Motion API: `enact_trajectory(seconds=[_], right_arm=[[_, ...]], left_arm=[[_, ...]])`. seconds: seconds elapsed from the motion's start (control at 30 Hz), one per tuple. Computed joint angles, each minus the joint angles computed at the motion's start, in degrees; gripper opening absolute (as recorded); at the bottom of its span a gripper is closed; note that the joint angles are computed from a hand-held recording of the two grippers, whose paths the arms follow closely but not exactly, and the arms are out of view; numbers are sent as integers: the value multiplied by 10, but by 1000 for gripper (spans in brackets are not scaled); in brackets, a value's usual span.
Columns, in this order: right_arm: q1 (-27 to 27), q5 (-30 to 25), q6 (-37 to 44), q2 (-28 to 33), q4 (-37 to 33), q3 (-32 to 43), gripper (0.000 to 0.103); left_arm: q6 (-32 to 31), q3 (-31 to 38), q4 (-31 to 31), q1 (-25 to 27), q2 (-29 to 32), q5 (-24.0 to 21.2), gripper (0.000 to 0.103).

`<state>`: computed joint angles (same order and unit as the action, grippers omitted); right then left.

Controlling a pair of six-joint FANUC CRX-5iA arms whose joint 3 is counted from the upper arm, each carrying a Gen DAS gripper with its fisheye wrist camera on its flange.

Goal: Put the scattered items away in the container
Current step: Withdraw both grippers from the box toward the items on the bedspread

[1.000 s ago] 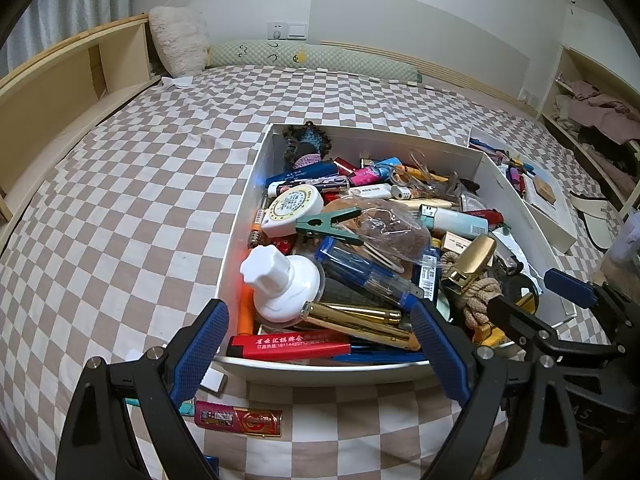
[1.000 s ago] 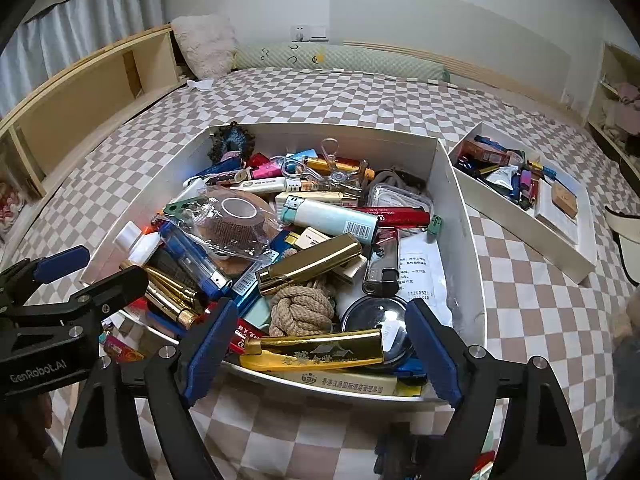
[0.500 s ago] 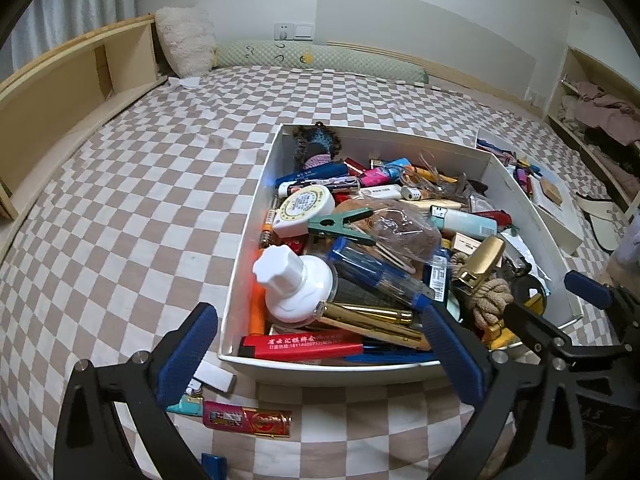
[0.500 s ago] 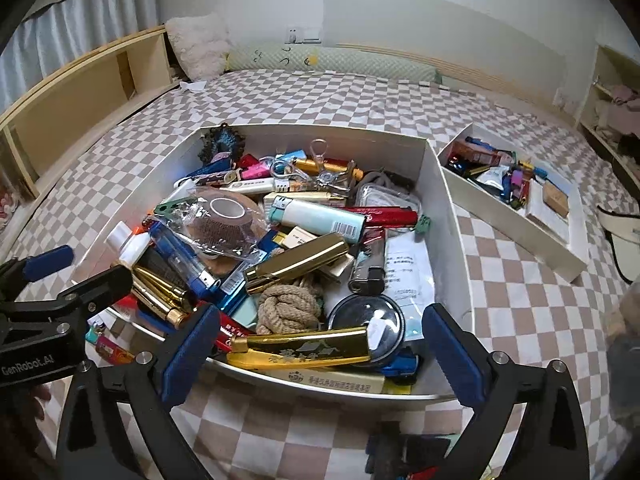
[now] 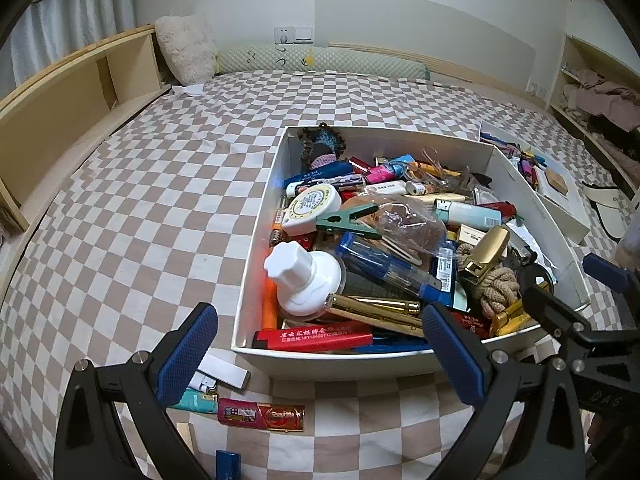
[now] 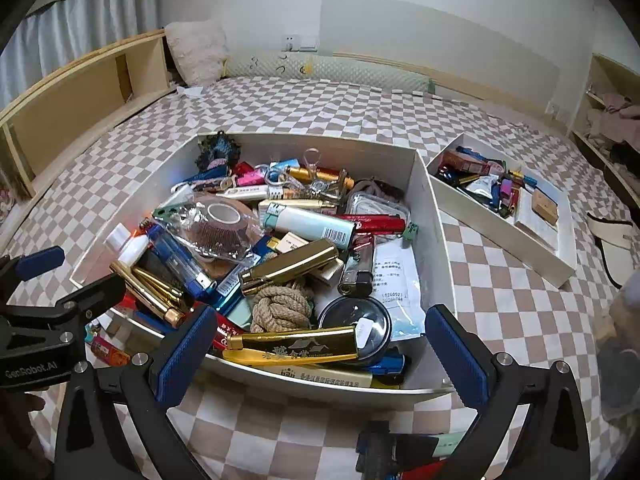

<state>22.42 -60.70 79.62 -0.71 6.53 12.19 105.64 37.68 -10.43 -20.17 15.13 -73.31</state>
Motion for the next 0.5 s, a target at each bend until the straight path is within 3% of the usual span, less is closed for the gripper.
enact_trajectory(seconds=[0.2,0.5], right_arm=[[-2,14,-7,-13,-1,-6,103],[12,47,-20,-51,22,-37,103]], left_arm=[[15,5,-30,-12,-9,-1,103],[16,-41,-13,-10,-51,48,103]])
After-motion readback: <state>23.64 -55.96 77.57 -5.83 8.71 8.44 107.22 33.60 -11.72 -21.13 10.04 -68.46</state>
